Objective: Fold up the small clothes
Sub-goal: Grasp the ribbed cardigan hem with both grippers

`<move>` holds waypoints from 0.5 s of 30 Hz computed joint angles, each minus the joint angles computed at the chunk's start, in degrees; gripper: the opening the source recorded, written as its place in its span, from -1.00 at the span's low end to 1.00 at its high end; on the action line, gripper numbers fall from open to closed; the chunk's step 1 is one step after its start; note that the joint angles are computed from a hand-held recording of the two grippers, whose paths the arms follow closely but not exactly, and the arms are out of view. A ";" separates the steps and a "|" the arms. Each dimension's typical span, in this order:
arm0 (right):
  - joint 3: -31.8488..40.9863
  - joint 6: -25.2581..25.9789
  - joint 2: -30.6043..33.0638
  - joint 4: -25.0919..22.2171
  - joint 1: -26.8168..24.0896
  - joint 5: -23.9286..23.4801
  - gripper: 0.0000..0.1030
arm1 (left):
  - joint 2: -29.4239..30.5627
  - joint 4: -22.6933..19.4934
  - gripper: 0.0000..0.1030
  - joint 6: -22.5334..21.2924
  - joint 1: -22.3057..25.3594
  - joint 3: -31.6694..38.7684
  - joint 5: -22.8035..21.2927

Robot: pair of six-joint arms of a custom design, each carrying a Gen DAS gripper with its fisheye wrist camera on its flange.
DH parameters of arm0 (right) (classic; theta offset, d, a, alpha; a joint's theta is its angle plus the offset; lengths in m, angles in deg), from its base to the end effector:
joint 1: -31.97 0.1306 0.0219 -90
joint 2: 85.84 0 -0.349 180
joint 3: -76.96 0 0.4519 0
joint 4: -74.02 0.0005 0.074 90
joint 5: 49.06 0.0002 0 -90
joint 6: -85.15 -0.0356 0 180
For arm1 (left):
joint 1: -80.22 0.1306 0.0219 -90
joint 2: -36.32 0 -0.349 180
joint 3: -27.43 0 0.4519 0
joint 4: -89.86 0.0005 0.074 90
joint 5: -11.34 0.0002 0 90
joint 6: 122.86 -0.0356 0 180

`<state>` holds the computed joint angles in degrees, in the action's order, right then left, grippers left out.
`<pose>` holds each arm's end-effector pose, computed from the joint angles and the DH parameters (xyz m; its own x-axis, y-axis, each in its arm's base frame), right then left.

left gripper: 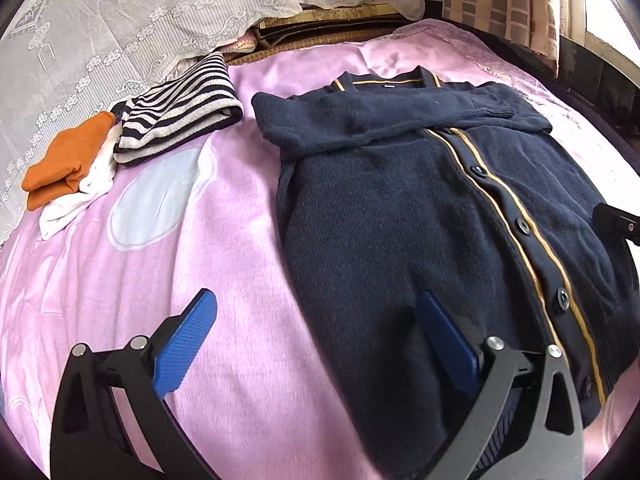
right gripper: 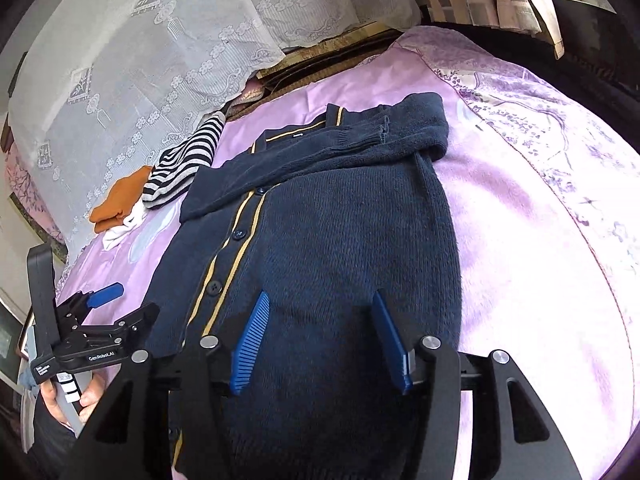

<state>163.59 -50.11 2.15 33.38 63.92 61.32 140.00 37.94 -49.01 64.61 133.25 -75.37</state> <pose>0.4659 0.2754 0.3967 -0.5960 0.4130 -0.6886 0.2087 0.9078 0.3638 0.6028 -0.1711 0.4028 -0.6217 0.4620 -0.6324 0.4969 0.8569 0.1375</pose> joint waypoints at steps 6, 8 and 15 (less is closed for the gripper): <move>-2.61 0.30 -4.70 -4.09 2.05 1.77 0.08 | -2.81 -6.06 0.90 -1.86 2.50 -2.83 9.47; -3.05 0.03 -5.96 -6.08 2.54 1.54 0.08 | -3.24 -8.84 0.90 -3.12 3.37 -3.33 13.46; -6.07 -0.85 -9.83 -9.59 3.92 -2.84 0.08 | -4.93 -15.15 0.90 -9.14 4.46 -5.20 22.52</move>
<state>157.52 -50.96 -7.68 23.79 67.85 58.48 135.07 22.79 -58.15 69.07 128.05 -52.85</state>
